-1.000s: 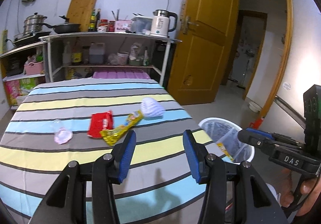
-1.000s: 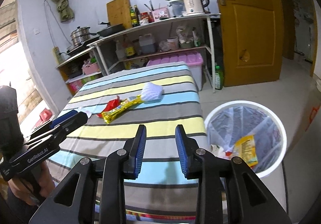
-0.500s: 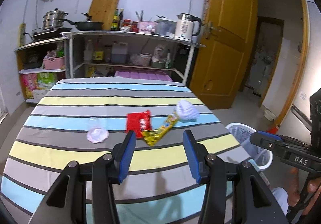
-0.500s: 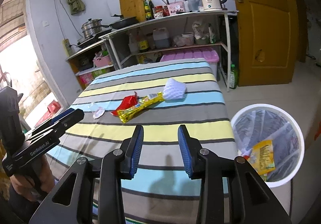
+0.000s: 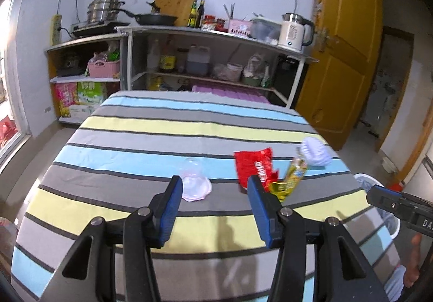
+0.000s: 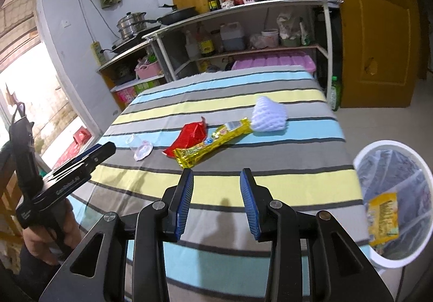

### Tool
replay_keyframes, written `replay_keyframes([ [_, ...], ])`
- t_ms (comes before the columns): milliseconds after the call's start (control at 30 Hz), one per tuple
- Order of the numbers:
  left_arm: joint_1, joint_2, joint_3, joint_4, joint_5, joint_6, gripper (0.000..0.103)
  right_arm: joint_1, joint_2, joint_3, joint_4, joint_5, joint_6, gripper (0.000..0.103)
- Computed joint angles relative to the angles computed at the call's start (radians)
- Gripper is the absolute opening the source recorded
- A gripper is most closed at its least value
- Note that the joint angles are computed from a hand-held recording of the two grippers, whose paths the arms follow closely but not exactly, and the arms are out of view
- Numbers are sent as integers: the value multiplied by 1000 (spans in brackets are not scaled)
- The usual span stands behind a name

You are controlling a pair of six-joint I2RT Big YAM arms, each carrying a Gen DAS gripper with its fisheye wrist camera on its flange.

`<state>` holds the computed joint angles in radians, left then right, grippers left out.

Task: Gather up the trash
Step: 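Grasp the stacked clear cups with the left tool while the right tool grasps the yellow snack stick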

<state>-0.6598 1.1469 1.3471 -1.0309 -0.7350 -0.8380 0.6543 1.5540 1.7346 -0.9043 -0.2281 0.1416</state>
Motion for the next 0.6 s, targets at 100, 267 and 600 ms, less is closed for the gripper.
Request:
replay_keyframes([
  [100,39,13,0,-3,34,2,52,6,45,43,-19,-10,4,37],
  [267,95,51,15,-22,88,12,52,12,124,126,-59,-39,29,38],
  [600,160,72,26,-22,177,11,52,9,285,323,-145,-71,133,42],
])
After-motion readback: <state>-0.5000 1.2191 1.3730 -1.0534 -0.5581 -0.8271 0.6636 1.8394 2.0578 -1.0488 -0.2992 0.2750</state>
